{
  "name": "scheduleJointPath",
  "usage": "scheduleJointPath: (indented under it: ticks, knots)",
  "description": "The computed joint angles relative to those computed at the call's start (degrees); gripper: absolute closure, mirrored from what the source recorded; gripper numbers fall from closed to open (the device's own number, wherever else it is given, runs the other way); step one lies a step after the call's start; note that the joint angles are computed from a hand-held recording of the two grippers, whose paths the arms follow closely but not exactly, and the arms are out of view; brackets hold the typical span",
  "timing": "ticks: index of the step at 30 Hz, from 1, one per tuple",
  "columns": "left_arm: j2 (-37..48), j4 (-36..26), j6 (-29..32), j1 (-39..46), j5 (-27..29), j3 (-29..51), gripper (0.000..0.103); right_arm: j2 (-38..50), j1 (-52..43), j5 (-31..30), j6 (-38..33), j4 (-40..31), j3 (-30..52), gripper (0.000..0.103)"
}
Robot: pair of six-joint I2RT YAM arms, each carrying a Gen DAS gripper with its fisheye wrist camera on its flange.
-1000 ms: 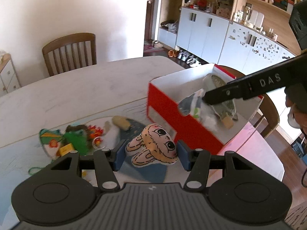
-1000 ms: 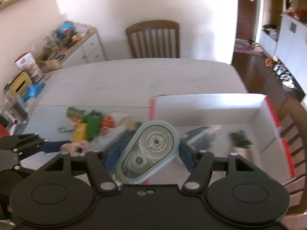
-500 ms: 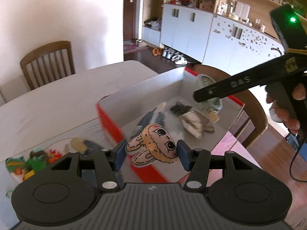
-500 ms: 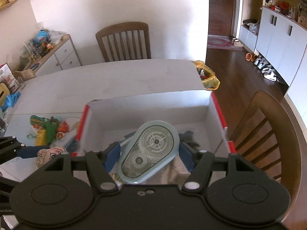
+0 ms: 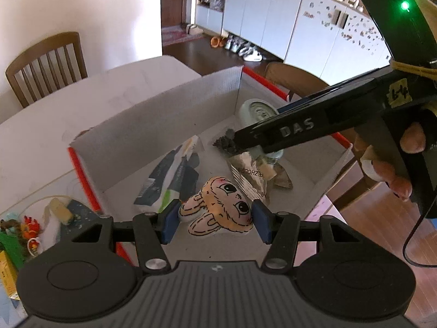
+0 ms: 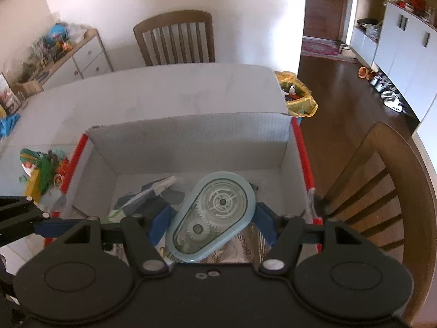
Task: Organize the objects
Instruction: 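Carry the plush and the tape dispenser with both grippers into the red box, then open both grippers to drop the plush and dispenser into the box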
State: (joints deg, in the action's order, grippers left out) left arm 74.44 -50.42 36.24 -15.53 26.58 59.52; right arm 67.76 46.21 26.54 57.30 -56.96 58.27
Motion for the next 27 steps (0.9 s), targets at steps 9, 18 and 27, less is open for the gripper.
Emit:
scheduleJointPath:
  ticks: [9, 18, 27]
  knots:
    - [4.7, 4.6, -8.0, -8.3, -8.0, 0.0, 0.047, 1.5, -8.7, -6.3, -9.5, 7.5, -4.2, 0.037]
    - [10.3, 3.5, -11.6, -10.7, -11.5, 2.8, 0.047, 5.9, -10.6, -9.0, -12.9, 10.7, -5.3, 0.039]
    - [13.1, 2.6, -12.2, -11.1, -13.6, 3.6, 0.047, 6.6, -10.1, -11.2, -13.9, 11.9, -6.2, 0.047]
